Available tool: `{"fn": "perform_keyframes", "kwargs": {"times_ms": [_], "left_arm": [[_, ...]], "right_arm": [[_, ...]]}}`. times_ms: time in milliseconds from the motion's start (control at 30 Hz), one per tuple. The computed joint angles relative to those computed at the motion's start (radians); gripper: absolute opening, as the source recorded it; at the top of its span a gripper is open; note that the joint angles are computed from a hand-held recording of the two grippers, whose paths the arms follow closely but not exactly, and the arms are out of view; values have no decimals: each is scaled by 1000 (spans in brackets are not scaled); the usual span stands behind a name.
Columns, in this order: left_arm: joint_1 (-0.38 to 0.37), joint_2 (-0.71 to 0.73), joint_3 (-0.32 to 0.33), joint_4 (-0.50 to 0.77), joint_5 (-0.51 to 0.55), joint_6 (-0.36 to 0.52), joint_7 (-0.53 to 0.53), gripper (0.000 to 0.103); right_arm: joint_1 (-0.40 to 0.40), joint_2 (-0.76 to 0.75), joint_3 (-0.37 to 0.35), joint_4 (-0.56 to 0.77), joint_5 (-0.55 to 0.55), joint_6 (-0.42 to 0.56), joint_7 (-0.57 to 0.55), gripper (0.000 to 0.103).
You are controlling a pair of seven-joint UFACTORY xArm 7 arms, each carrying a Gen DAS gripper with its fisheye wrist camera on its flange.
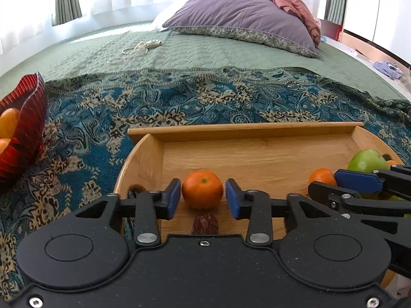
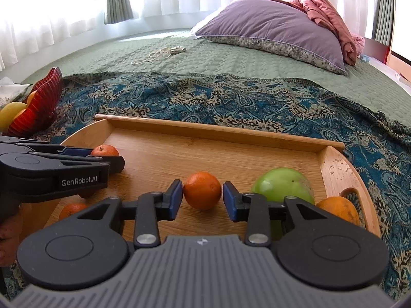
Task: Organize fruits
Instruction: 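Lower the tangerine onto the tray and open the left tool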
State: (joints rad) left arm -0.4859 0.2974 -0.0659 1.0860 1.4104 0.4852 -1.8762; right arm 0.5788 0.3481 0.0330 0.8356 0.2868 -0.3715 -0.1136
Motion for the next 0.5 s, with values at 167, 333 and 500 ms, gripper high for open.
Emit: {"fn": "perform_keyframes", "kwargs": {"times_ms": [167, 333, 500], "left_arm": [[-5, -39, -12, -25, 14, 14, -8, 54], [-7, -91, -37, -67, 33, 47, -31, 65], [-18, -151, -79, -120, 53, 115, -55, 73]], "right_arm": [[-31, -31, 28, -36, -30, -36, 11, 61], [-4, -69, 19, -71, 21, -72, -47, 68], [-4, -113, 36, -123, 78, -122, -106, 76]]}}
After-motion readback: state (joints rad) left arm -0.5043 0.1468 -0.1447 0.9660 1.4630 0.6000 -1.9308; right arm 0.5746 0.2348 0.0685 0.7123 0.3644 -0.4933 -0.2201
